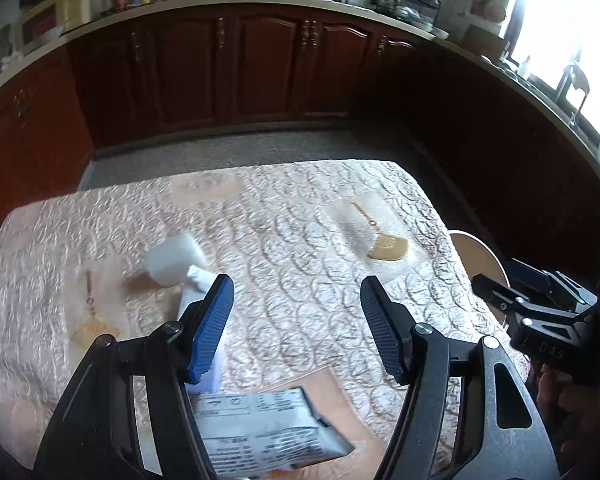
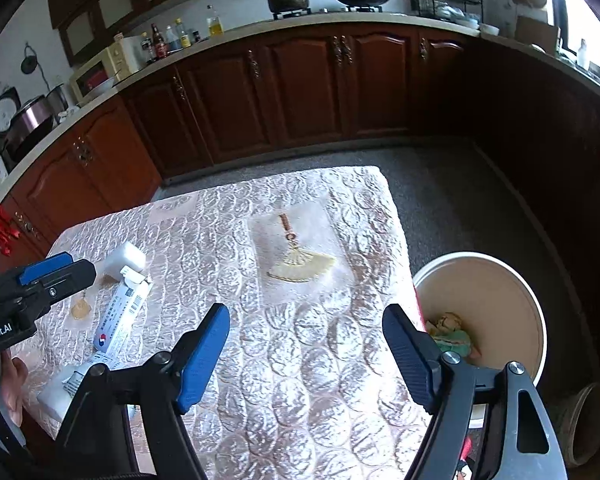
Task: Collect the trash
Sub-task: 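Move both tools back over the table, then grasp the white medicine box with the left tool while the right tool grasps the white sponge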
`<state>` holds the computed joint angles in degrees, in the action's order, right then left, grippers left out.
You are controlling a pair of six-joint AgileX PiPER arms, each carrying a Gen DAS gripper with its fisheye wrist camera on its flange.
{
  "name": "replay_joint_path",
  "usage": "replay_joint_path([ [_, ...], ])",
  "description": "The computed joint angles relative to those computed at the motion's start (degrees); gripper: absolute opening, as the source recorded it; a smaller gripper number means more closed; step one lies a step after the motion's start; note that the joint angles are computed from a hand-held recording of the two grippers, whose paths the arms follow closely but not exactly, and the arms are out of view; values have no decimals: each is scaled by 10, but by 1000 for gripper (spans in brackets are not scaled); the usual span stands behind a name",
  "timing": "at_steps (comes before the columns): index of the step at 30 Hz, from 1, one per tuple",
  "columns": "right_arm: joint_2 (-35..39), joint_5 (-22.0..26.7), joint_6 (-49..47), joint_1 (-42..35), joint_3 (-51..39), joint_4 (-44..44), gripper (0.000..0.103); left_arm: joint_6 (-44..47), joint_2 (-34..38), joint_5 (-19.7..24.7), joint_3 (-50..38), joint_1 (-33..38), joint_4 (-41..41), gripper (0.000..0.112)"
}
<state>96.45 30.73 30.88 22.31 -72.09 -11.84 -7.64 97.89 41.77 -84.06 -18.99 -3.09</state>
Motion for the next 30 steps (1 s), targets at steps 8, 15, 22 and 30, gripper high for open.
replay_joint_path([
  [8, 8, 12, 28, 25, -21, -26, 77, 52, -46, 1, 56, 61, -60, 65],
  [15, 21, 25, 27, 44, -42, -26, 78, 114, -75, 18, 94, 123, -112, 65],
  [22, 39, 19, -2, 65, -56, 9, 80, 176, -87, 61, 117, 194, -171, 67],
  [30, 90, 30, -53, 92, -100, 64, 80, 214, -102, 76, 158, 217, -178, 71],
])
